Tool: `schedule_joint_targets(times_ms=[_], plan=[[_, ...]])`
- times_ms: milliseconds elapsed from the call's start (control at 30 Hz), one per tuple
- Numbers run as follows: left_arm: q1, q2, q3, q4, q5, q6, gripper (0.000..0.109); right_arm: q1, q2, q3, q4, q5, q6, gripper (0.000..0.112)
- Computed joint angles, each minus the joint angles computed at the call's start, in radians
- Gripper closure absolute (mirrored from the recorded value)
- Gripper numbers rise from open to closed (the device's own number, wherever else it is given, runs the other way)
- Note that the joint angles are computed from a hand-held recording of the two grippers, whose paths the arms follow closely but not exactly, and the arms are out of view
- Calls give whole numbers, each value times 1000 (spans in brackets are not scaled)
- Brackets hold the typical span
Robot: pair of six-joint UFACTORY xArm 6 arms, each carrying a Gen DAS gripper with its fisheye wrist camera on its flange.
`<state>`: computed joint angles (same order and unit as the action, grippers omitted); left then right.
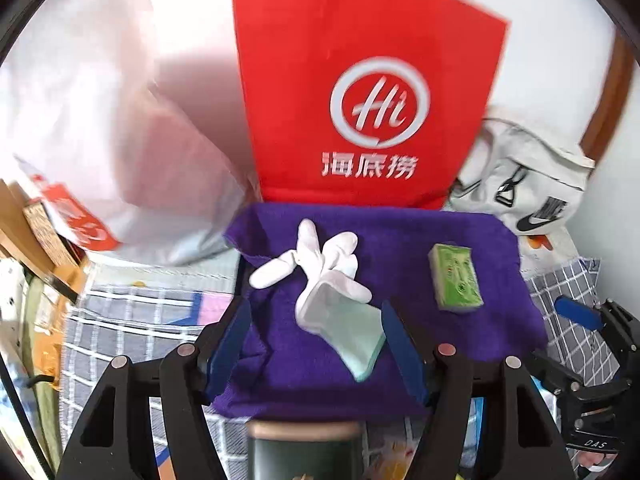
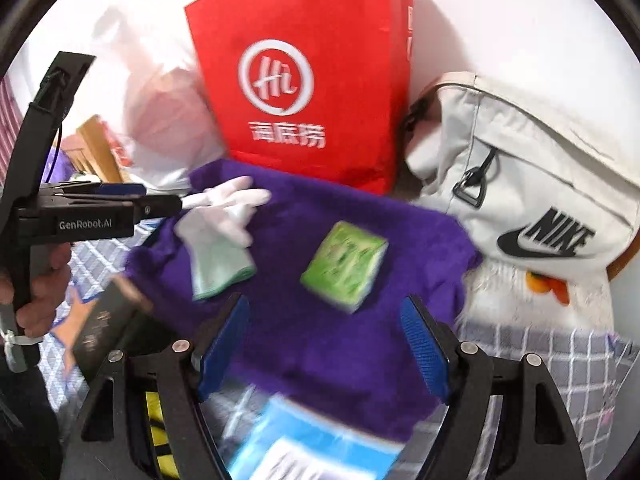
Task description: Organize soft objects
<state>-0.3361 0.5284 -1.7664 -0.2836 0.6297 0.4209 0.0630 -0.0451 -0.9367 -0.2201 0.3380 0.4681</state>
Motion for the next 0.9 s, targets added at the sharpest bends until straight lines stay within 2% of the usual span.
schedule_joint_targets(times_ms=[133,267,433,567,733,800,900], plan=[[32,-142,190,-41,-69,87,43,61,-46,48,1,-11,65,35],[64,-230,301,-67,-80,112,43,123,-74,87,80,-30,69,36],[113,-319,459,-150,-110,170,43,179,-71,105,197,-37,44,49],[138,-410,619,-214,-227,232,43,205,-37,92,293,-46,4,59],[168,-421,686,-249,-255,251,43,222,30,45,432,-40,-59,66],[175,-414,700,-240,-264,246,43,222,66,13,448,-20,-48,71],[191,-410,706,-289,-242,293,43,222,119,-31,518,-7,-70,75]])
